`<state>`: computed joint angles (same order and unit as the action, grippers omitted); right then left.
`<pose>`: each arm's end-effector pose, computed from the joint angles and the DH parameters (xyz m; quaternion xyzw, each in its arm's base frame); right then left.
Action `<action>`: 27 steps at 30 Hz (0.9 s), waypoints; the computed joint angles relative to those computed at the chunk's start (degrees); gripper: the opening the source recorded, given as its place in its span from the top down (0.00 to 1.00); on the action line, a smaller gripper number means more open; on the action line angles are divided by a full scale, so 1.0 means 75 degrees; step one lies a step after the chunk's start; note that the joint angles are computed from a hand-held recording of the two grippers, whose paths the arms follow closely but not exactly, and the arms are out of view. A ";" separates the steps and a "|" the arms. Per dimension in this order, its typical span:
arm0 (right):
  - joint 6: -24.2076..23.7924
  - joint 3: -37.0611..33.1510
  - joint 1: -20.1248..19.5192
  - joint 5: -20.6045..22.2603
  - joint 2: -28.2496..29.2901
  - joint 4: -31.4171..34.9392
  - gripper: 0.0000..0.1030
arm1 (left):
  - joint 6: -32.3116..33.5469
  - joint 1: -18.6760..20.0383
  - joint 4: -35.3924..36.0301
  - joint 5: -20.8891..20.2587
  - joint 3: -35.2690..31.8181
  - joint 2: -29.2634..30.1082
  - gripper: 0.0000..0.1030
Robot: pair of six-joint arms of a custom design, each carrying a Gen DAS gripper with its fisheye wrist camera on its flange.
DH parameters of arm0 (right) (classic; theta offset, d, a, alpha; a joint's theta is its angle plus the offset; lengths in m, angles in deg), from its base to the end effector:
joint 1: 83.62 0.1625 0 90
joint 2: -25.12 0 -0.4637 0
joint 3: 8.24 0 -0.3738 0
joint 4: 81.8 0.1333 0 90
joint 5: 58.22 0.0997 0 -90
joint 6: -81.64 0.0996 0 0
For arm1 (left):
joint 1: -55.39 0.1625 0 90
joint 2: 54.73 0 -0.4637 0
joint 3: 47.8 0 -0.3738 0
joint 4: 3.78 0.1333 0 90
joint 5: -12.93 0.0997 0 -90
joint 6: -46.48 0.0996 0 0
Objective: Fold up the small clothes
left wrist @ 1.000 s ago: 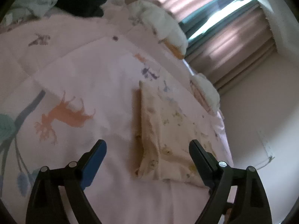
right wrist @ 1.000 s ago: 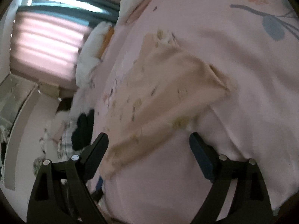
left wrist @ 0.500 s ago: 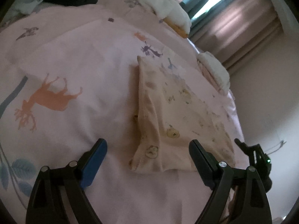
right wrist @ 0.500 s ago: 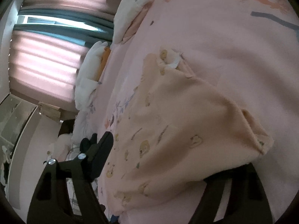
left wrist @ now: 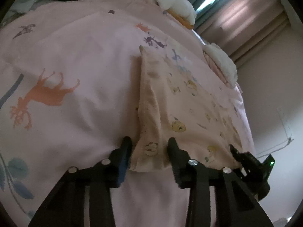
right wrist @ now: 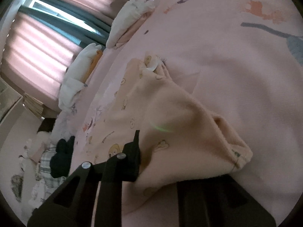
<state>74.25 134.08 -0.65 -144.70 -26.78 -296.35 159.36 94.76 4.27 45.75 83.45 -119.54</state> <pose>0.0868 -0.4356 0.1273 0.0120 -0.9555 0.2947 0.0077 -0.0673 -0.3359 0.1608 -0.1887 0.8518 -0.4671 0.1437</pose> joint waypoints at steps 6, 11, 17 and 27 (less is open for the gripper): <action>-0.0039 -0.0071 0.0084 -0.0083 0.0086 -0.0106 0.89 | -0.0069 -0.0063 -0.0114 0.0074 0.0105 -0.0074 0.66; -0.0126 -0.0061 0.0167 -0.0209 0.0152 -0.0282 0.89 | -0.0125 -0.0023 0.0054 -0.0091 -0.0084 0.0152 0.66; -0.0161 -0.0042 0.0239 -0.0298 0.0271 -0.0519 0.89 | -0.0011 0.0107 -0.0082 0.0072 -0.0073 -0.0019 0.66; -0.0857 -0.0503 0.1658 -0.2810 0.0666 -0.0781 0.86 | -0.0025 0.0373 -0.0583 0.0392 0.0123 -0.0445 0.69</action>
